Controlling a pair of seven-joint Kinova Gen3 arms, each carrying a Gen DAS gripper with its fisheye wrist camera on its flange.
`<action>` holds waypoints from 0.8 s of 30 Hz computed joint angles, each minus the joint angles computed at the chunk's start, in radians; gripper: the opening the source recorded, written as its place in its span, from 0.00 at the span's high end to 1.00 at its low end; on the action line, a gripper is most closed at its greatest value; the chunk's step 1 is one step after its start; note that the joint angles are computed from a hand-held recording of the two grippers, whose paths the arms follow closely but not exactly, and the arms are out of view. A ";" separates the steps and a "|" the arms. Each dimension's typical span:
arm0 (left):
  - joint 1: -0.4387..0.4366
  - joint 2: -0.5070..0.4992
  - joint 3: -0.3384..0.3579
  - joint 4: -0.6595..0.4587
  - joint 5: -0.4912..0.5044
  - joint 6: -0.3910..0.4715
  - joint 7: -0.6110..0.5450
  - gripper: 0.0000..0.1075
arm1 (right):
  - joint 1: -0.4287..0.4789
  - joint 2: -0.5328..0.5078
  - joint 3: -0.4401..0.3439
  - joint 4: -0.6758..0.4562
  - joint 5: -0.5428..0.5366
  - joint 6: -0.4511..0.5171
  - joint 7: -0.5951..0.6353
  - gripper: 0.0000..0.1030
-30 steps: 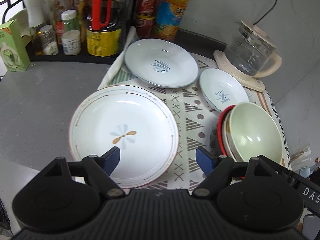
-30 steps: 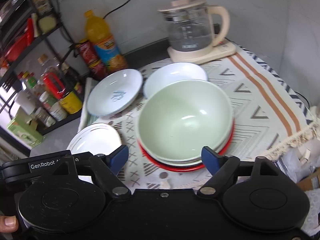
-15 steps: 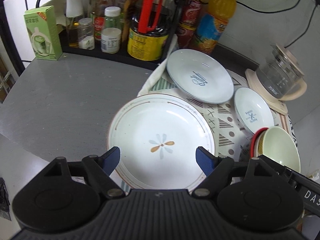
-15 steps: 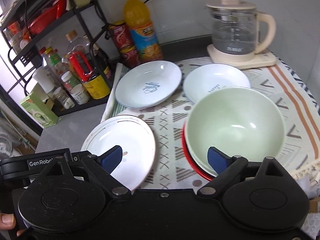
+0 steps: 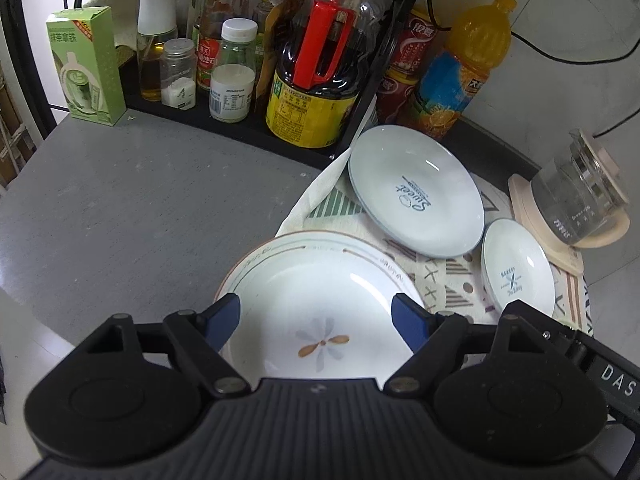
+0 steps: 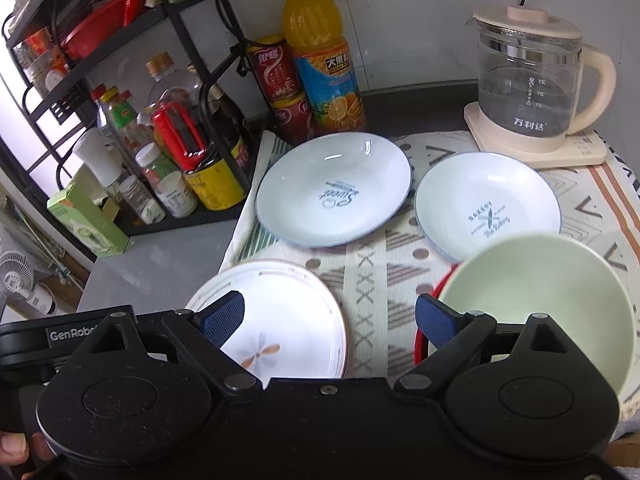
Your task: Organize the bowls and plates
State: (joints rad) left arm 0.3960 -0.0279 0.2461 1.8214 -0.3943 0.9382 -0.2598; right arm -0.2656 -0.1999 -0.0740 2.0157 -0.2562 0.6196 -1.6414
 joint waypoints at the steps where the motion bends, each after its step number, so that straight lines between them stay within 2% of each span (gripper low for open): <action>1: -0.005 0.008 -0.004 -0.005 0.000 -0.010 0.001 0.25 | -0.001 0.012 0.007 -0.010 -0.006 -0.001 0.007 0.10; 5: -0.016 0.042 -0.026 -0.021 -0.001 -0.054 -0.002 0.25 | 0.004 0.064 0.039 -0.049 -0.055 -0.002 0.053 0.12; 8: -0.024 0.070 -0.049 -0.032 0.008 -0.097 -0.015 0.26 | 0.024 0.118 0.067 -0.091 -0.140 0.026 0.106 0.18; 12: -0.030 0.109 -0.078 -0.046 0.018 -0.153 -0.019 0.29 | 0.074 0.193 0.063 -0.145 -0.198 0.053 0.152 0.33; 19: -0.038 0.185 -0.129 -0.076 0.072 -0.238 -0.043 0.44 | 0.163 0.325 0.034 -0.246 -0.244 0.098 0.202 0.52; 24: -0.036 0.230 -0.162 -0.081 0.105 -0.292 -0.042 0.55 | 0.213 0.418 0.011 -0.327 -0.242 0.131 0.233 0.60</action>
